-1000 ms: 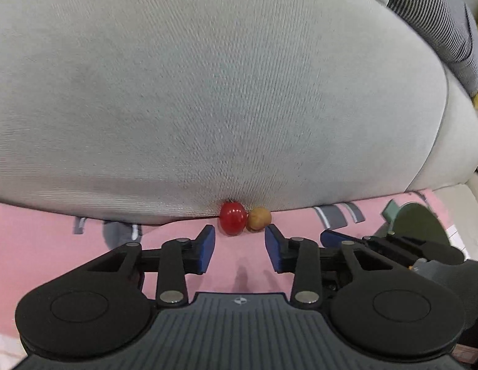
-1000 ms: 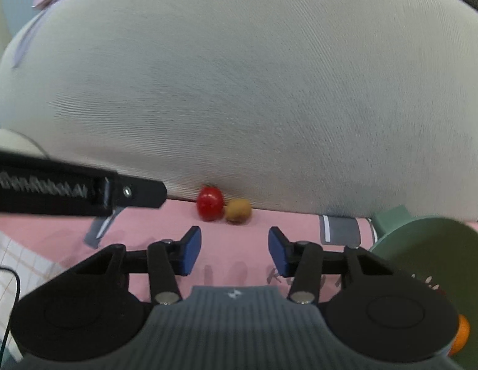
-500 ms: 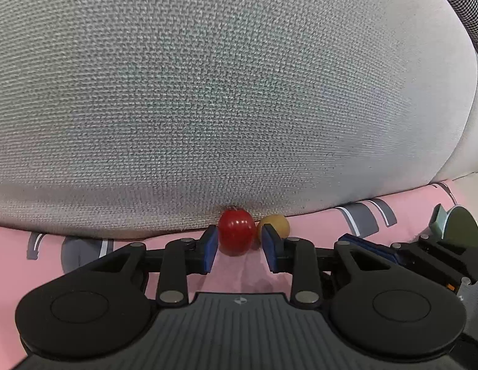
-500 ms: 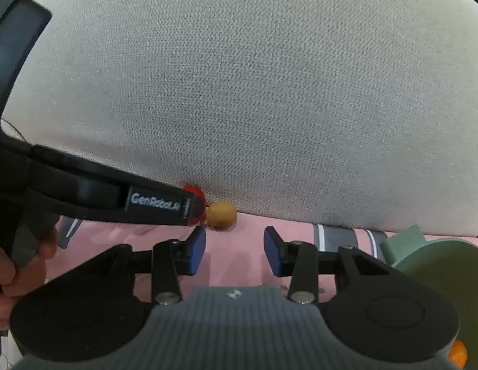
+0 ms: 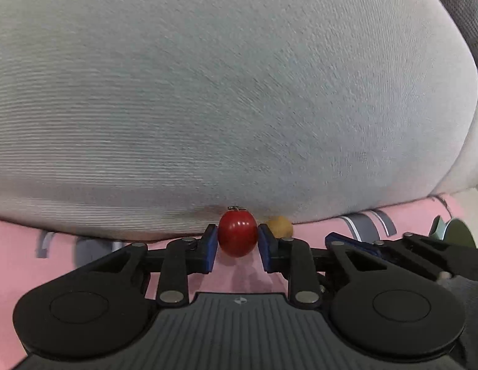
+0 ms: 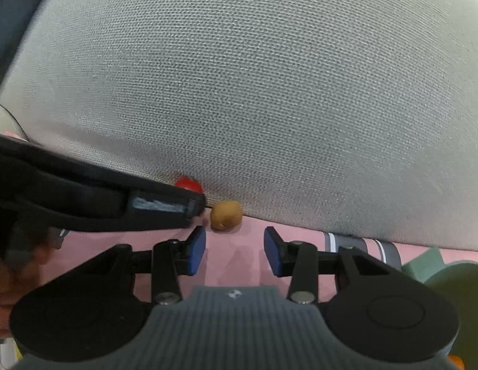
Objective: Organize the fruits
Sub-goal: 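Grasp the red cherry tomato with the left tool while the right tool grasps the tan fruit, then carry the tomato and tan fruit with both tools over the green colander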
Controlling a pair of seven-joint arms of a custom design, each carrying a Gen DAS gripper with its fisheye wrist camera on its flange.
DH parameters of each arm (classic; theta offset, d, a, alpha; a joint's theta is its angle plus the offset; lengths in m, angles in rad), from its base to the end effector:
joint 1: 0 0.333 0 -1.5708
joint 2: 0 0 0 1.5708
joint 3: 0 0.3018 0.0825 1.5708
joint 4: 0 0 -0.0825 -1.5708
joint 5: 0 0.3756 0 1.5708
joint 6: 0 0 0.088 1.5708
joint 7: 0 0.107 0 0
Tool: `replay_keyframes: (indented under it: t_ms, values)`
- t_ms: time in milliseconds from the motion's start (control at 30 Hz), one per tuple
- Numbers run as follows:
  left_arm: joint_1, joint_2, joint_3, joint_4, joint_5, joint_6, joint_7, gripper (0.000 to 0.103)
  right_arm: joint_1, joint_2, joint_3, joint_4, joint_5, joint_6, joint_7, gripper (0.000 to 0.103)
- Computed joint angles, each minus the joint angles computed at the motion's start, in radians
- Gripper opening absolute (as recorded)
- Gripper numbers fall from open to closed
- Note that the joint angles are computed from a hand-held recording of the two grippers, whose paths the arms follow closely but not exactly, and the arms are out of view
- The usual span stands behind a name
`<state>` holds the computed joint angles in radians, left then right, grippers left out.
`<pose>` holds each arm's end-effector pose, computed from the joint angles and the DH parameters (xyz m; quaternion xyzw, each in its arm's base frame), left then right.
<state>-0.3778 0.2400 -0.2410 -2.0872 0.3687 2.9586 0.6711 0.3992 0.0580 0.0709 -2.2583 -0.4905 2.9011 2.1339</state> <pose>0.4888 -0.3697 0.3765 -0.6586 0.6816 -0.3108 0.0709 0.4861 0.2783 0.3897 -0.7799 0.5464 -0.1915 0.2378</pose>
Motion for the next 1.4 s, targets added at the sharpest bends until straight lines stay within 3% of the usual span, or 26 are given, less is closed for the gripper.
replay_keyframes:
  t_ms: [100, 333, 433, 633, 800, 1167, 1400]
  values:
    - [-0.024, -0.060, 0.049, -0.051, 0.067, -0.011, -0.106, 0.031, 0.022, 0.028, -0.010, 0.029, -0.090, -0.009, 0.084, 0.039]
    - [0.023, -0.141, 0.038, -0.121, 0.130, -0.001, -0.216, 0.031, 0.069, 0.090, -0.050, 0.072, -0.170, 0.000, 0.185, 0.039]
    - [0.041, -0.158, 0.022, -0.137, 0.119, 0.002, -0.210, 0.031, 0.087, 0.121, -0.070, 0.091, -0.190, 0.008, 0.217, 0.039]
    - [0.068, -0.212, 0.000, -0.178, 0.069, -0.006, -0.153, 0.031, 0.124, 0.172, -0.106, 0.133, -0.197, 0.014, 0.234, 0.023]
    - [0.073, -0.250, -0.012, -0.184, 0.071, -0.050, -0.138, 0.031, 0.128, 0.117, -0.118, 0.080, -0.186, 0.031, 0.216, 0.023]
    - [0.056, -0.378, -0.043, -0.210, 0.067, -0.140, -0.143, 0.031, 0.046, -0.049, -0.022, -0.046, -0.224, 0.056, 0.257, 0.023]
    - [0.044, -0.435, -0.102, -0.202, 0.125, -0.195, -0.217, 0.031, -0.022, -0.196, 0.042, -0.165, -0.123, 0.105, 0.170, 0.023]
